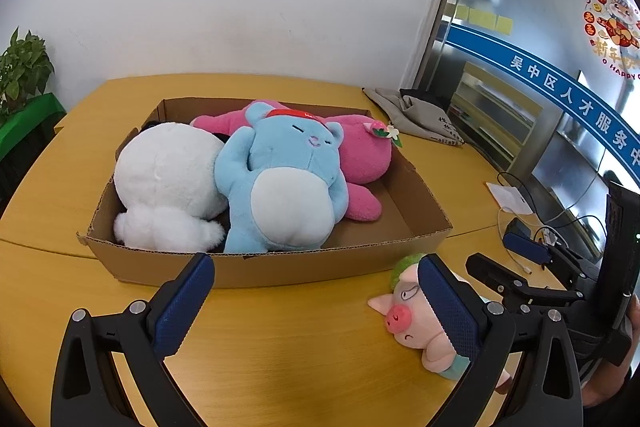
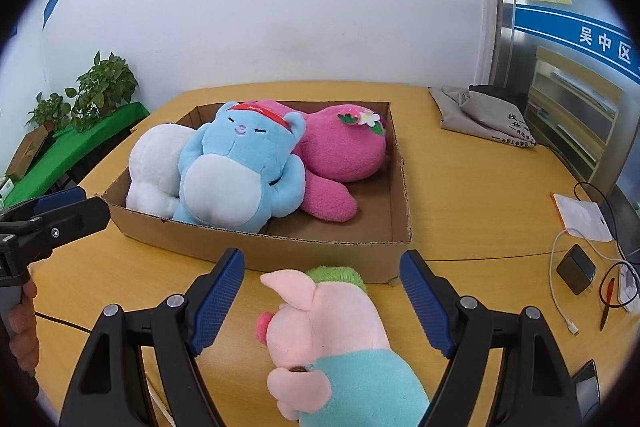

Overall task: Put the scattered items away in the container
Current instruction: 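Close the right gripper on the pig plush while the left gripper also grips it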

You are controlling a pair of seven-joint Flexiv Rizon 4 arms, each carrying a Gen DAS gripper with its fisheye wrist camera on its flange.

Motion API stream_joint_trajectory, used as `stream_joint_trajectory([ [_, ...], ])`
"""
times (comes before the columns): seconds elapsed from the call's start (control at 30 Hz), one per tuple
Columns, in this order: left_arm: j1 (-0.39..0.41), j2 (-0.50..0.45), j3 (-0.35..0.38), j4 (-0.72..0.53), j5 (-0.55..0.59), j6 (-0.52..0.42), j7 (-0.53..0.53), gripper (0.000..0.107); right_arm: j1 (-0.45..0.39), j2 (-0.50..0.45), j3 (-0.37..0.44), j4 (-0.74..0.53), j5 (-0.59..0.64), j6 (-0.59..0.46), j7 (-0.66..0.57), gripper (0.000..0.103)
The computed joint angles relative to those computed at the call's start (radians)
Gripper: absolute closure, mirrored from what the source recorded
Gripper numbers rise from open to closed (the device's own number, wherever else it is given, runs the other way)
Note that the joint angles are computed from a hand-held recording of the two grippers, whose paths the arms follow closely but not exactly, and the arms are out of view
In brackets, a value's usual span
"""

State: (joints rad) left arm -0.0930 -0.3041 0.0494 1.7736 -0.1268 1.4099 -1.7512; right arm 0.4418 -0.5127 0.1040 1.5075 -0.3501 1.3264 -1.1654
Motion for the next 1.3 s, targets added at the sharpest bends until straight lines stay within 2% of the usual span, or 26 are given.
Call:
stream_joint_trajectory([
  [0.07, 0.025, -0.004, -0.036, 0.015, -0.043, 0.004, 0.029, 0.004, -0.021, 0.003, 0.027, 0.018, 0.016, 0.013, -0.038, 0.023],
  [0.23, 0.053, -0.021, -0.085, 0.035, -0.125, 0.008, 0.085, 0.004, -0.041, 0.025, 0.024, 0.096, 0.022, 0.037, -0.079, 0.023],
  [0.3, 0.081, -0.033, -0.135, 0.043, -0.188, 0.012, 0.132, 0.004, -0.046, 0.028, 0.009, 0.12, 0.017, 0.034, -0.08, 0.023],
  [0.37, 0.106, -0.049, -0.187, 0.045, -0.257, 0.018, 0.184, 0.004, -0.06, 0.021, 0.016, 0.124, 0.018, -0.013, -0.101, 0.021],
  [0.43, 0.119, -0.07, -0.225, 0.037, -0.314, 0.014, 0.228, 0.004, -0.144, -0.001, 0.136, 0.096, 0.123, -0.033, -0.204, 0.019],
  [0.5, 0.12, -0.089, -0.242, 0.027, -0.35, -0.002, 0.259, 0.004, -0.227, -0.029, 0.271, 0.038, 0.255, -0.106, -0.332, 0.019],
  [0.57, 0.118, -0.101, -0.254, 0.024, -0.383, -0.02, 0.283, 0.004, -0.265, -0.053, 0.351, -0.003, 0.342, -0.168, -0.434, 0.019],
  [0.6, 0.122, -0.105, -0.267, 0.026, -0.405, -0.03, 0.301, 0.004, -0.259, -0.056, 0.355, -0.003, 0.36, -0.172, -0.456, 0.019],
  [0.67, 0.128, -0.116, -0.287, 0.027, -0.448, -0.051, 0.337, 0.004, -0.206, -0.044, 0.304, 0.031, 0.355, -0.117, -0.452, 0.016],
  [0.77, 0.115, -0.143, -0.281, 0.003, -0.477, -0.106, 0.356, 0.004, -0.146, -0.03, 0.241, 0.056, 0.353, -0.086, -0.441, 0.015],
  [0.83, 0.13, -0.162, -0.324, -0.001, -0.54, -0.102, 0.411, 0.004, -0.13, -0.021, 0.224, 0.068, 0.351, -0.079, -0.448, 0.015],
  [0.93, 0.161, -0.173, -0.397, 0.0, -0.663, -0.101, 0.518, 0.004, -0.148, -0.015, 0.236, 0.069, 0.391, -0.084, -0.452, 0.014],
  [1.03, 0.183, -0.173, -0.456, 0.001, -0.792, -0.134, 0.643, 0.011, -0.17, -0.009, 0.256, 0.071, 0.432, -0.085, -0.485, 0.013],
  [1.1, 0.196, -0.169, -0.494, -0.002, -0.879, -0.163, 0.739, 0.012, -0.181, -0.012, 0.273, 0.07, 0.456, -0.078, -0.518, 0.013],
  [1.13, 0.183, -0.17, -0.481, -0.01, -0.876, -0.173, 0.745, 0.012, -0.182, -0.014, 0.278, 0.069, 0.462, -0.076, -0.535, 0.013],
  [1.23, 0.095, -0.188, -0.357, -0.055, -0.738, -0.222, 0.64, 0.015, -0.154, -0.015, 0.255, 0.076, 0.447, -0.055, -0.543, 0.013],
  [1.3, 0.091, -0.185, -0.357, -0.053, -0.775, -0.221, 0.663, 0.019, -0.15, -0.016, 0.25, 0.075, 0.447, -0.053, -0.537, 0.013],
])
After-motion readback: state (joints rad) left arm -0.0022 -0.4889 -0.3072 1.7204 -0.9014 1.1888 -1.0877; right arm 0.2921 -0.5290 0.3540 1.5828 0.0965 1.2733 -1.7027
